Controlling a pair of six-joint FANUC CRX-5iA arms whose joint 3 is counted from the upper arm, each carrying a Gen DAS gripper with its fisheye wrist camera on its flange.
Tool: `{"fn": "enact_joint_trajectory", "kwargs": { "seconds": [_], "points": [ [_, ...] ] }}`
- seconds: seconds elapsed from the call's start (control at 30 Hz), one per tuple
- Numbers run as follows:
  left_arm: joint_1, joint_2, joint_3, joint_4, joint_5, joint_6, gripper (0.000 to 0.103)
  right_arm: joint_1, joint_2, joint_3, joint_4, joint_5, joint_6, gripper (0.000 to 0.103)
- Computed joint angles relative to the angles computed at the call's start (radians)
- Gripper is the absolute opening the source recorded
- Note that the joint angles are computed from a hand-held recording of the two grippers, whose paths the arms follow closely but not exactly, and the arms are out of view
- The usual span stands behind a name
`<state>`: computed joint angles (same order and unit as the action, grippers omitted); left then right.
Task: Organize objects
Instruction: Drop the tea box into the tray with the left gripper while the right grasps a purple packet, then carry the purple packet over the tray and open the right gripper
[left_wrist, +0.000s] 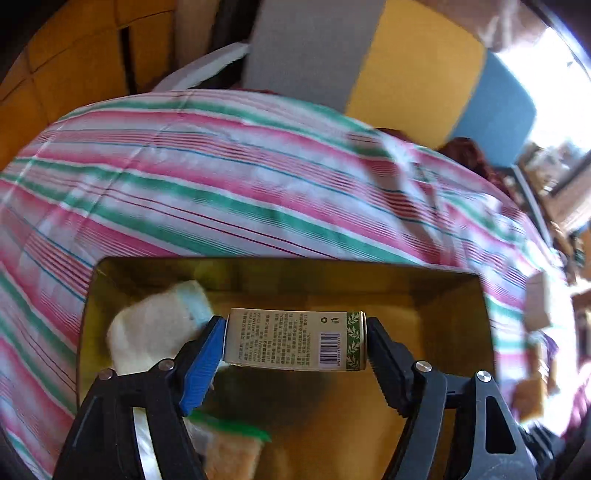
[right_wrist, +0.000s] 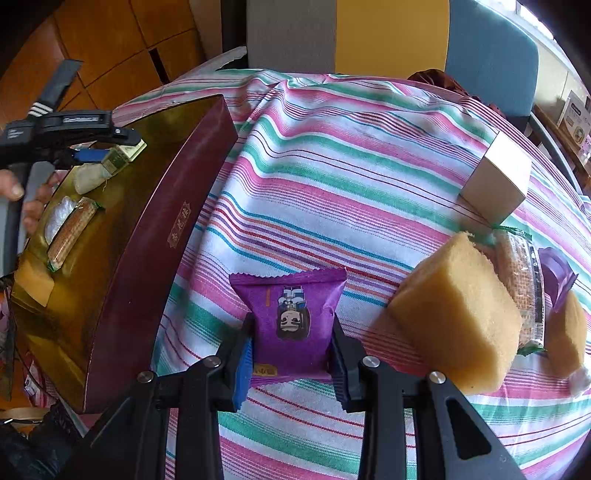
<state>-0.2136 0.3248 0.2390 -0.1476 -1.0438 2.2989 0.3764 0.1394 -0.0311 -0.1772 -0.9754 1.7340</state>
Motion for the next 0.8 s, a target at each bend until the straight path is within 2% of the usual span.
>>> {"fn": "enact_joint_trajectory", "kwargs": {
  "seconds": [0.1,0.17,0.3,0.5,0.67,0.8],
  "points": [
    [0.005,-0.012,-0.016,-0.006,0.021,0.015,0.080,-0.004,0.000,0.002,-0.006,-0.001,0.006,0.035],
    [0.000,-0.031,-0.034,-0.014,0.037,0.023,0.088,-0.002,0.001,0.003,-0.004,-0.001,0.003,0.035],
    [-0.034,-0.071,-0.046,-0.087,0.027,0.068,0.088,-0.001,-0.004,-0.002,-0.004,0.001,0.001,0.035],
    [-0.163,-0.150,-0.051,-0.303,-0.039,0.175,0.088,-0.003,-0.014,-0.013,-0.003,0.009,0.003,0.035],
    [-0.257,-0.218,-0.098,-0.400,-0.067,0.250,0.089,-0.002,-0.020,-0.022,0.007,0.020,0.001,0.035],
    [-0.334,-0.251,-0.110,-0.474,-0.119,0.304,0.089,0.010,-0.024,-0.033,0.018,0.033,-0.014,0.035]
  ]
}}
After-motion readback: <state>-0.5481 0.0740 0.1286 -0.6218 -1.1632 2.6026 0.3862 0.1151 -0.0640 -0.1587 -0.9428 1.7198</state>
